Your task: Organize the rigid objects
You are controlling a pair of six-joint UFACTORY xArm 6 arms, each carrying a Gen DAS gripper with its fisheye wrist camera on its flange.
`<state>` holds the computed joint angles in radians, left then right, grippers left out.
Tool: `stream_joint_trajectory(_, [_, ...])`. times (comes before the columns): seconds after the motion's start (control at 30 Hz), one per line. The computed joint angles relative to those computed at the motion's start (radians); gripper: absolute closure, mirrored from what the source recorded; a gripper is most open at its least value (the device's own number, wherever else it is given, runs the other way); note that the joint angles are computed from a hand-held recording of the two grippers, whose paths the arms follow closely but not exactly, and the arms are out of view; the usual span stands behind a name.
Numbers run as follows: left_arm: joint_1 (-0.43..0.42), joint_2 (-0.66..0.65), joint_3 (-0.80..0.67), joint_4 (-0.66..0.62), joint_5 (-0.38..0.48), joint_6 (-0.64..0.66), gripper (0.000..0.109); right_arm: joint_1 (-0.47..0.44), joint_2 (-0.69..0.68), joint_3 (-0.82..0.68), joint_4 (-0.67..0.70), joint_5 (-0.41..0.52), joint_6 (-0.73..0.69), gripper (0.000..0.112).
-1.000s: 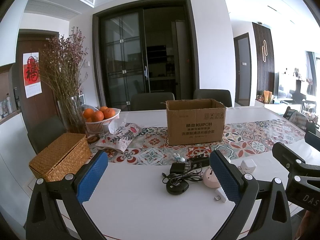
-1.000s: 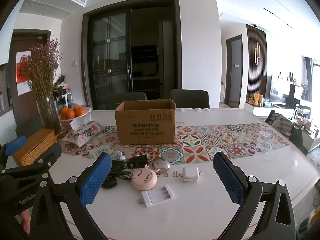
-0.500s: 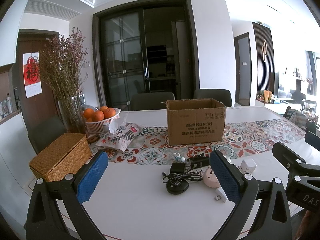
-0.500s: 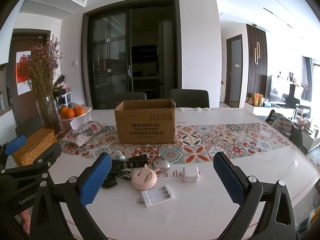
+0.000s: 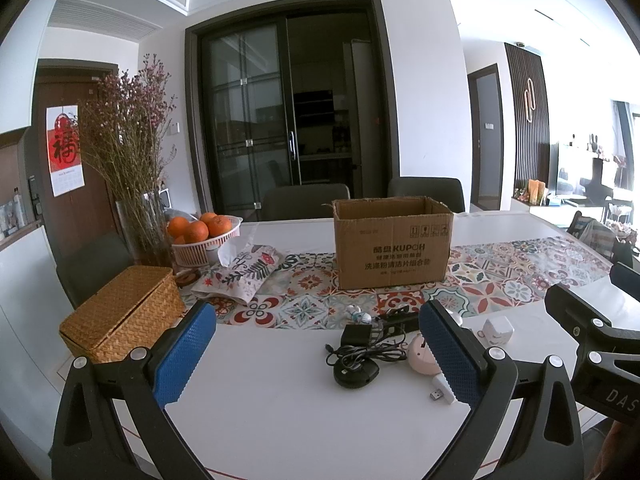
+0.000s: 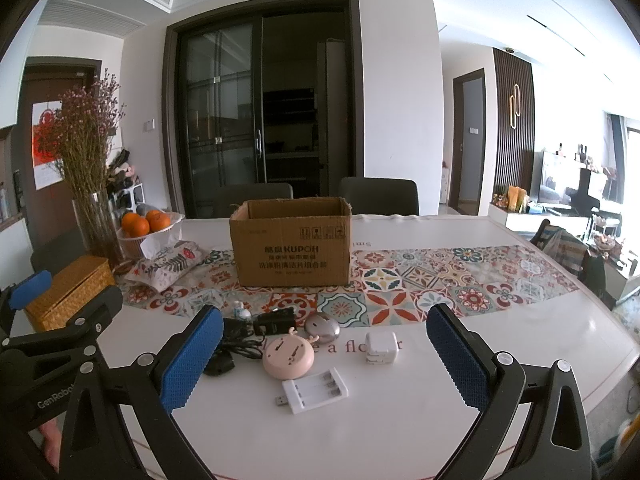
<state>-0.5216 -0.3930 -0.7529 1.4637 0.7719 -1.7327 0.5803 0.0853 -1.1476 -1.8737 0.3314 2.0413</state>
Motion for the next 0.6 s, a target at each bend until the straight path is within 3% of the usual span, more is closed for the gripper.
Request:
stream_joint_trajectory(0.4, [0.037, 0.016, 0.006, -0.051, -0.051, 0.029, 0.006, -0.013, 0.034, -0.011, 0.03, -0.029, -0.028, 0.009])
stream_joint_trajectory(0.6, [0.069, 0.071, -0.012, -0.107, -0.092, 0.061, 0.006, -0.042, 0.106, -0.048, 0.212, -0.1, -0.221, 0.009])
